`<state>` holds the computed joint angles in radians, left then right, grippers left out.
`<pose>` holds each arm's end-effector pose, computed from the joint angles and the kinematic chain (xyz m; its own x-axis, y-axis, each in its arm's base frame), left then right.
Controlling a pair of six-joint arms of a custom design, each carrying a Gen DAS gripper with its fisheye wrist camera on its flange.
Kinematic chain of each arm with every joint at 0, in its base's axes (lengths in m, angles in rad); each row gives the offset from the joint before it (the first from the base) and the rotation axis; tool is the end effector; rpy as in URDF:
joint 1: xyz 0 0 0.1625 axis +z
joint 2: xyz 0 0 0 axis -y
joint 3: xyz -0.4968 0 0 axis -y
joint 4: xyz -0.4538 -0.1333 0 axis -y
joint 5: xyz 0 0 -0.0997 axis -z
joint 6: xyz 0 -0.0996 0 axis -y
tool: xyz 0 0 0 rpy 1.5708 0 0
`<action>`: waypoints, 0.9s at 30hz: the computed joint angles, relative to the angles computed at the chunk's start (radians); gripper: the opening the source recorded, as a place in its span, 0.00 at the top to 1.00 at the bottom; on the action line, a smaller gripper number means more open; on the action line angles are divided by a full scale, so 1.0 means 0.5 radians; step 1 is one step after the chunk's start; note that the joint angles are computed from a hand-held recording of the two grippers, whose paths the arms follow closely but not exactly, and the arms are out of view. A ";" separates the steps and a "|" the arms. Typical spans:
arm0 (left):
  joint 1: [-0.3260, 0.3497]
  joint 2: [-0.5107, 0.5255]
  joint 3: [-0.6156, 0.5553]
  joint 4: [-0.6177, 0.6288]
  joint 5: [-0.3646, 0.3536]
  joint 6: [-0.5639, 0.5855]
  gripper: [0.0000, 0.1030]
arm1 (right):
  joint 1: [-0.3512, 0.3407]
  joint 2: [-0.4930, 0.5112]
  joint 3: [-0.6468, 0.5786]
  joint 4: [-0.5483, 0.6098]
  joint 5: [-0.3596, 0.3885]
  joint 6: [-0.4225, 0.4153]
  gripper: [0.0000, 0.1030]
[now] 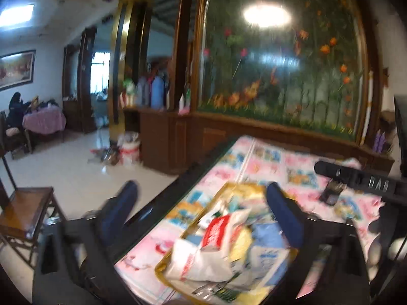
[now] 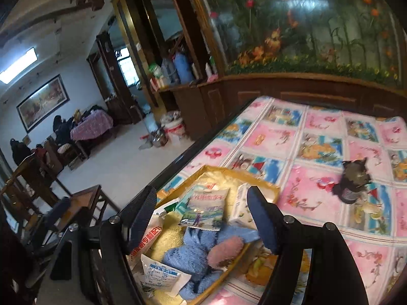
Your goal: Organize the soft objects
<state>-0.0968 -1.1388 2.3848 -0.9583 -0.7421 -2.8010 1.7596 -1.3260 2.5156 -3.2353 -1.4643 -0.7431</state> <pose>-0.2787 -0.1806 0.1071 -0.6303 -0.5788 -0.5174 0.5230 0.1760 -0.8340 0.2208 -0.3887 0.1808 -0.5995 -0.7636 0.2398 -0.7775 0.4847 -0.4007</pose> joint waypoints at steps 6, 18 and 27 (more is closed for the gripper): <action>0.124 -0.167 0.104 -0.694 0.186 0.612 0.00 | -0.178 -0.069 0.257 -0.641 0.019 -0.082 0.13; 0.211 0.173 -0.156 -0.327 -0.076 0.290 0.00 | -0.438 -0.213 0.482 -0.501 -0.177 -0.340 0.13; 0.246 0.191 -0.162 -0.362 -0.138 0.324 0.00 | -0.421 -0.129 0.609 -0.664 -0.186 -0.583 0.13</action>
<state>0.0260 -1.0433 2.3039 -1.1393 -0.8110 -2.6389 1.5492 -1.3906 2.8201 -3.5674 -1.5572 -1.0346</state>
